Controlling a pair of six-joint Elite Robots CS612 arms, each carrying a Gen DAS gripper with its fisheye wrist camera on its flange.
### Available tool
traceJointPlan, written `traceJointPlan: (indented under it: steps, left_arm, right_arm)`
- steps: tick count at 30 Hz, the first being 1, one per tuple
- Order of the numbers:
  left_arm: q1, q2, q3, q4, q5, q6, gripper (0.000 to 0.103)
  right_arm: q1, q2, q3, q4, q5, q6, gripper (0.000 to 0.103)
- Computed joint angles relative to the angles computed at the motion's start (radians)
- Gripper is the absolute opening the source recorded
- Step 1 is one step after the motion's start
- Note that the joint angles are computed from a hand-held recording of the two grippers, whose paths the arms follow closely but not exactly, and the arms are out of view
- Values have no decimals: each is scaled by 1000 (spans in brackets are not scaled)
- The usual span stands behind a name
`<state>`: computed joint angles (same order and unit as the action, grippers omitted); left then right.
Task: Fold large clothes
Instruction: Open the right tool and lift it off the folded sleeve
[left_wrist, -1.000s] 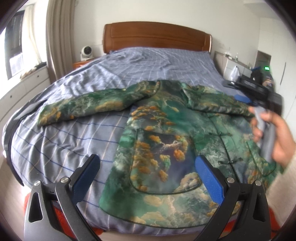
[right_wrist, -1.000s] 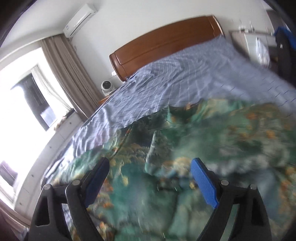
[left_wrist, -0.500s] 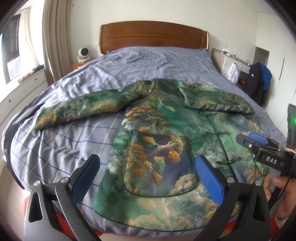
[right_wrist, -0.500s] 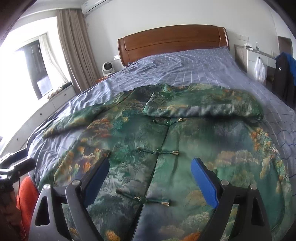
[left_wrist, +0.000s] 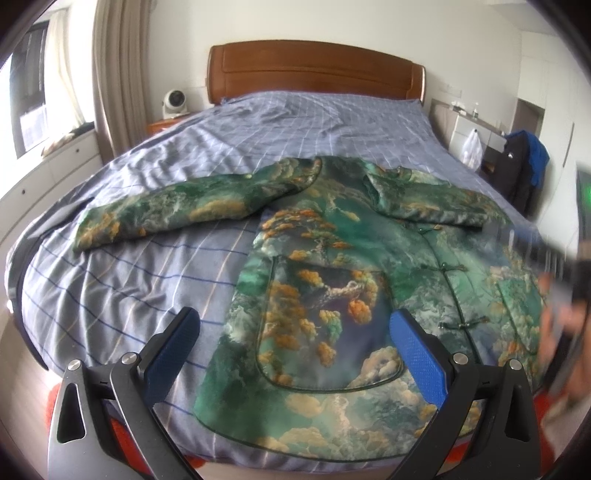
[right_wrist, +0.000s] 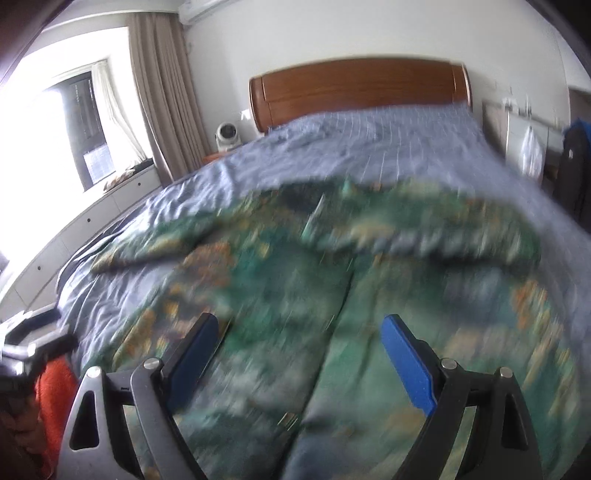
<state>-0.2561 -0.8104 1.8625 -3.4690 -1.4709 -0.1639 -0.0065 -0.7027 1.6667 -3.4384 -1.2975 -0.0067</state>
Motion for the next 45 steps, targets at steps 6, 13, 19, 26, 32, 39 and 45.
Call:
traceJointPlan:
  steps: [6,13,19,26,32,39,45]
  left_arm:
    - [-2,1,8,-25,6,-8,102]
    - [4,-8,22,-15,-2,-10,102]
    - [9,-5,23,-18,23,-20,102]
    - [9,0,6,-3,-2,-23,102]
    - [-7,-3,5,-10,29,26,102]
    - [-14,-3,2,2,27,42,103]
    - [-17,-3,7,-2,37,41,103]
  right_arm:
    - [-77,60,-212,113,-32,50,89]
    - [-112,206,-502,620,-221,30,89]
    - [-113,176,-411,447,-278,155,89]
    - [-63,9,-103,158,-105,98,89]
    - [-1,-53,112,-31,-53,-39,90]
    - [8,-68,235,-148,-15,-82,91]
    - [18,-67,247,-168,-26,-97,92]
